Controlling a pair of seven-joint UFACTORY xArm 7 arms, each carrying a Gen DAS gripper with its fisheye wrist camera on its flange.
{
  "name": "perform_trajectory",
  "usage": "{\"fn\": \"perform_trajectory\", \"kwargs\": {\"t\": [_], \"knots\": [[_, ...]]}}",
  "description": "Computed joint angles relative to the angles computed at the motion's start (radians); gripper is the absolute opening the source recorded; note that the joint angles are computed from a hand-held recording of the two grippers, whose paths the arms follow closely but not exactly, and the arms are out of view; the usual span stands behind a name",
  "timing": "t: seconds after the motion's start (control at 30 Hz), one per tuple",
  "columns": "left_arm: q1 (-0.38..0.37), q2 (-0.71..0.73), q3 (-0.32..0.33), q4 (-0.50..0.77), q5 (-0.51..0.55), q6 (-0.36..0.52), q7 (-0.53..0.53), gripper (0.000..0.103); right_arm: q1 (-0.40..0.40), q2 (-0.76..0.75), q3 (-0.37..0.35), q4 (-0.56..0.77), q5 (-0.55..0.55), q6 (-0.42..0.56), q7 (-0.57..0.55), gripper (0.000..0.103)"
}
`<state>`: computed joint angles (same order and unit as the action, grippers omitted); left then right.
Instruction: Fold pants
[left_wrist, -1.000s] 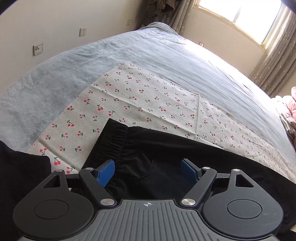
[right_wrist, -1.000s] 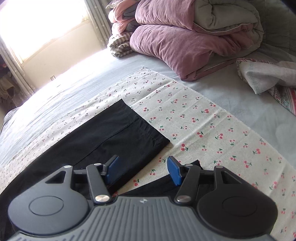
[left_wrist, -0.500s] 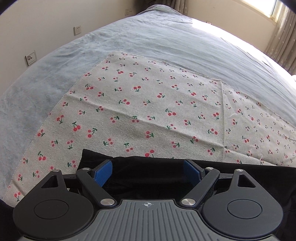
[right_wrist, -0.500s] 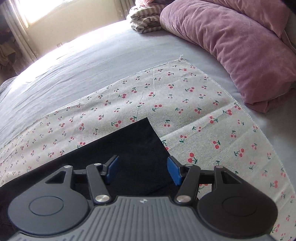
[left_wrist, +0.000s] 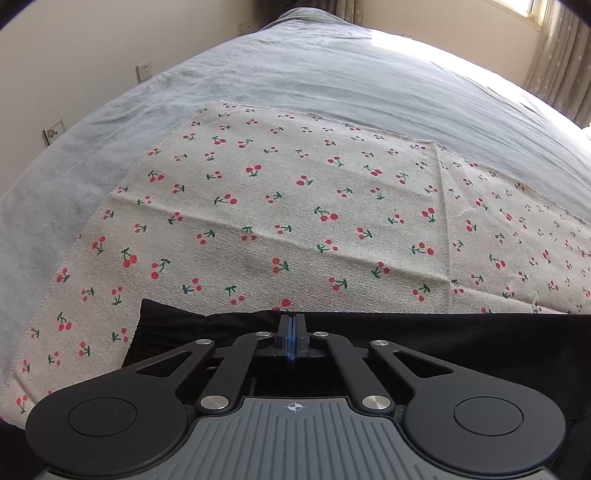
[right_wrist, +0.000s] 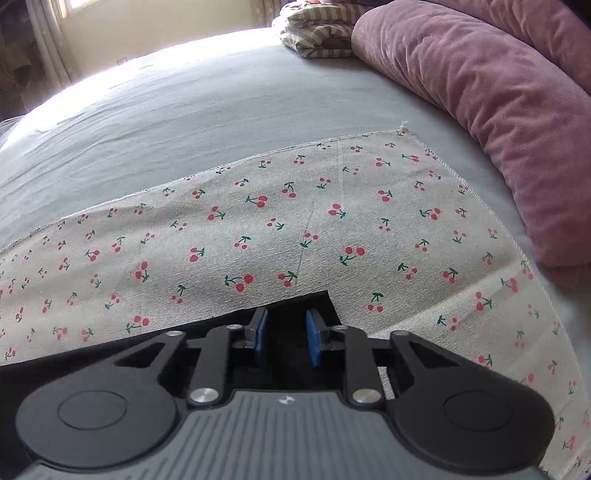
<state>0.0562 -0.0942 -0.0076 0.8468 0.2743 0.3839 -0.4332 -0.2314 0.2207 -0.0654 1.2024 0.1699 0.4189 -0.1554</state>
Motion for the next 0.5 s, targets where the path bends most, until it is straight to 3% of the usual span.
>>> {"fn": "perform_trajectory", "kwargs": {"t": [0.03,0.1,0.37,0.43,0.47,0.5], "knots": [[0.000,-0.003,0.000,-0.004,0.005,-0.005,0.001,0.000,-0.028,-0.010,0.029,-0.006,0.015,0.012,-0.019,0.000],[-0.002,-0.014,0.005,-0.019,-0.023,-0.019,0.018,0.000,-0.018,-0.031,0.023,-0.025,0.065,0.017,-0.067,0.000],[-0.004,-0.051,0.017,-0.047,-0.122,-0.012,0.107,0.000,-0.001,-0.104,-0.014,-0.088,0.031,0.004,-0.062,0.000],[0.001,-0.053,0.018,-0.046,-0.144,-0.006,0.103,0.008,0.000,-0.096,-0.019,-0.080,0.015,0.023,-0.057,0.000],[-0.002,-0.055,0.020,-0.044,-0.158,0.000,0.118,0.011,0.001,-0.095,-0.021,-0.079,0.012,0.021,-0.049,0.019],[-0.006,-0.060,0.021,-0.044,-0.163,0.005,0.135,0.023,0.000,-0.092,-0.020,-0.080,0.019,0.016,-0.043,0.051]]}}
